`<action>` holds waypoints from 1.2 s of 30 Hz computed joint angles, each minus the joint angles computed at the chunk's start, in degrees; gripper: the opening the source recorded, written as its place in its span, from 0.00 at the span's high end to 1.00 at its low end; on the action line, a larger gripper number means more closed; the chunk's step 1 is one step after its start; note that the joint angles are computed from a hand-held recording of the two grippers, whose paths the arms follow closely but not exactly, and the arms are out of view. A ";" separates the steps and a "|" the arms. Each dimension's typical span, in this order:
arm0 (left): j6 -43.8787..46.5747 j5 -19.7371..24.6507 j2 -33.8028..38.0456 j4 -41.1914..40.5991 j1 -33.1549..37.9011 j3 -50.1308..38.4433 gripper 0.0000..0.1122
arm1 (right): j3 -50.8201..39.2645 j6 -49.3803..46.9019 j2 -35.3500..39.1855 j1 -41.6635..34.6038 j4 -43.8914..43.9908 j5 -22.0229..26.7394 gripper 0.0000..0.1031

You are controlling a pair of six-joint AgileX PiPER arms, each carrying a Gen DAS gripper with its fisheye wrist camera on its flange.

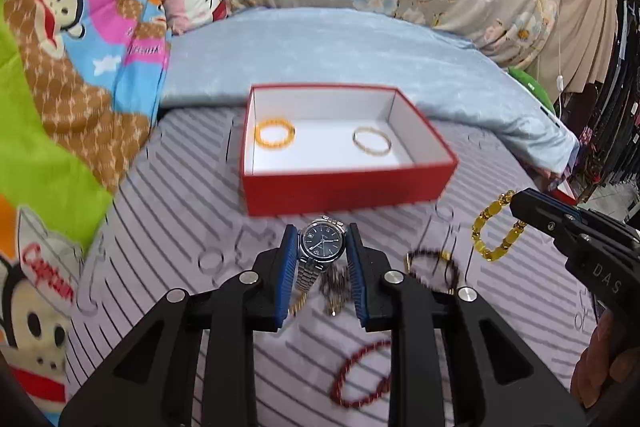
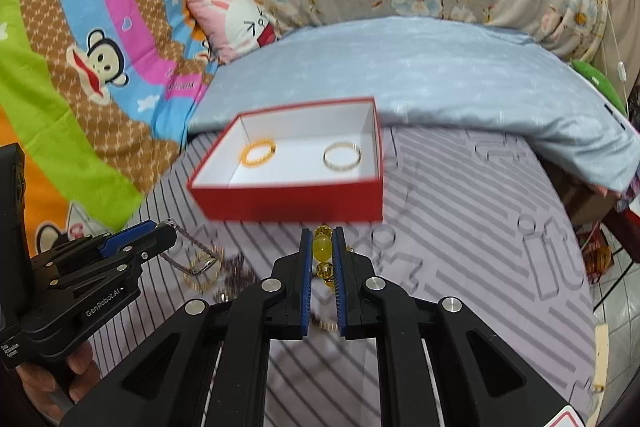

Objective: Organize jewelry
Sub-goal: 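Carry the watch and crystal bracelet into the red box and release them, then withdraw both open tools back over the remaining jewelry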

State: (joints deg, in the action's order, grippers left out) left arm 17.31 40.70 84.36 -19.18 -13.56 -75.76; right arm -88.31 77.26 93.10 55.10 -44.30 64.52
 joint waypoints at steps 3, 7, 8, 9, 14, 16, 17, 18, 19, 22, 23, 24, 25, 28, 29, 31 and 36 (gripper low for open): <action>-1.70 1.06 4.15 1.90 -0.68 -7.76 0.79 | -6.51 -6.22 2.22 -3.72 0.75 -0.39 0.90; -5.40 2.08 10.73 6.01 -2.41 -18.36 0.79 | -16.85 -14.11 7.48 -7.53 0.90 0.34 0.90; -6.13 2.41 12.25 6.67 -2.71 -20.61 0.79 | -19.44 -16.01 8.97 -8.65 1.42 0.35 0.90; -7.25 2.73 14.04 7.63 -3.07 -23.20 0.79 | -21.32 -17.25 10.11 -9.56 1.92 0.21 0.90; -10.02 4.53 21.81 10.53 -4.34 -32.66 0.79 | -29.75 -23.28 16.59 -15.02 6.51 -1.21 0.90; -11.07 4.94 24.57 12.14 -4.98 -35.05 0.79 | -30.50 -24.27 18.21 -16.71 8.55 -2.34 0.90; -11.47 4.95 25.40 12.77 -5.18 -35.50 0.79 | -30.74 -24.65 18.89 -17.37 9.31 -2.69 0.90; -12.03 5.09 26.55 13.55 -5.43 -36.34 0.79 | -30.88 -24.87 19.52 -17.99 10.16 -2.95 0.90; -12.21 5.25 27.64 13.82 -5.52 -37.11 0.79 | -30.67 -25.24 20.06 -18.82 11.46 -3.61 0.90; -13.17 6.22 30.51 14.59 -5.58 -39.34 0.79 | -29.42 -25.39 21.11 -20.36 13.46 -4.97 0.90; -13.45 6.39 31.15 14.87 -5.65 -39.84 0.79 | -28.69 -25.34 21.21 -20.66 13.72 -5.48 0.89; -13.56 6.39 31.75 15.00 -5.70 -40.09 0.78 | -28.31 -25.46 21.29 -20.85 14.03 -5.90 0.89; -14.27 5.86 31.96 15.60 -5.81 -39.76 0.78 | -27.11 -24.67 20.97 -20.85 13.43 -6.73 0.87; -16.12 2.85 30.52 17.79 -6.34 -36.71 0.69 | -24.17 -21.50 19.66 -20.29 11.12 -7.52 0.67; -16.93 2.23 30.00 18.96 -6.65 -36.01 0.64 | -23.16 -20.71 19.05 -20.16 10.49 -7.93 0.66; -17.82 0.69 28.50 20.66 -7.22 -33.87 0.61 | -21.36 -19.55 17.87 -19.57 9.42 -8.14 0.65; -18.11 0.09 25.77 20.90 -7.63 -30.37 0.61 | -17.40 -16.60 15.23 -17.21 7.12 -8.12 0.64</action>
